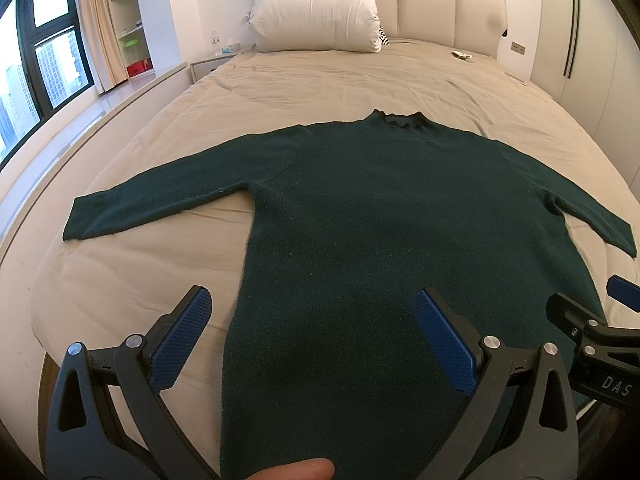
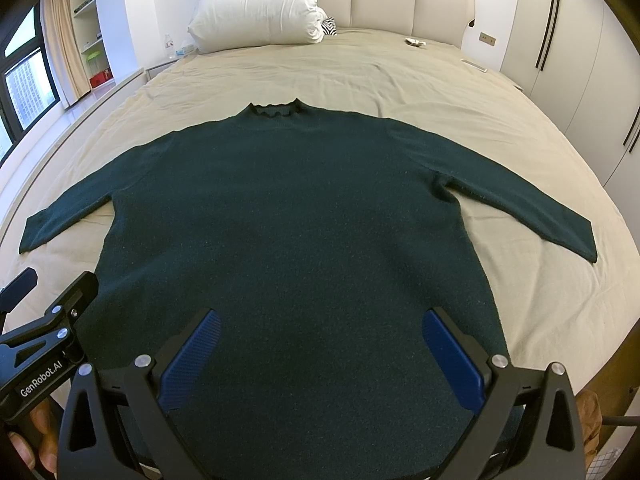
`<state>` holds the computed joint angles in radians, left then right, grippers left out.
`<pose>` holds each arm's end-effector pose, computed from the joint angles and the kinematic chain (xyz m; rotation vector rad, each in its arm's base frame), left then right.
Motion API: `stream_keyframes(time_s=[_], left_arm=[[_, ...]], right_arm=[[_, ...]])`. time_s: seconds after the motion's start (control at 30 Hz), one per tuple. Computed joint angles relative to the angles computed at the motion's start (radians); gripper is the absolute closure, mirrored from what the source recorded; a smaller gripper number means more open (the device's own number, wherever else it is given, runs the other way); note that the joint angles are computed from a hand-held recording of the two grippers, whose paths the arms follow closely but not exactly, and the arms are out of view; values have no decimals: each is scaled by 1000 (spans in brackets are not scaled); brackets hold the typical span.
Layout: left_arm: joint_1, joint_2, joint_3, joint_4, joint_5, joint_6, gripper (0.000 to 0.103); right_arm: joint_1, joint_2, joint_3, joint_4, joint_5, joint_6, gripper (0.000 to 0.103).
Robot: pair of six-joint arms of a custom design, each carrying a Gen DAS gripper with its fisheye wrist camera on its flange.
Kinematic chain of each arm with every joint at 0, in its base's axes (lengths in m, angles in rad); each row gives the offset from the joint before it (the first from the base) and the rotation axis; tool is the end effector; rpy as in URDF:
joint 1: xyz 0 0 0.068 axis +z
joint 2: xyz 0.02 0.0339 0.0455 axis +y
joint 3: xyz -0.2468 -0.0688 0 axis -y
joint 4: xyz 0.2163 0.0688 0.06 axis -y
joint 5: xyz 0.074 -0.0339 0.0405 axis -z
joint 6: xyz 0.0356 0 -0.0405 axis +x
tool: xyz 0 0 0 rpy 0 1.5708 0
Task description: Fold small clothes
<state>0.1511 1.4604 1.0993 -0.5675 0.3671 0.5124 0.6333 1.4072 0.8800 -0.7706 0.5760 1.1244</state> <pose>0.2793 0.0296 0.2526 0.5810 2.3507 -0.1624 0.1928 0.1175 0.2000 0.7125 2.4210 -0.2099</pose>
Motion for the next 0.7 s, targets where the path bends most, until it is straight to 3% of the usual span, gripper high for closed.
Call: stream_keyframes(time_s=[0.7], left_arm=[[7,9,-4,3,1,1,0]], right_arm=[[1,9,3,4,-1,-1,0]])
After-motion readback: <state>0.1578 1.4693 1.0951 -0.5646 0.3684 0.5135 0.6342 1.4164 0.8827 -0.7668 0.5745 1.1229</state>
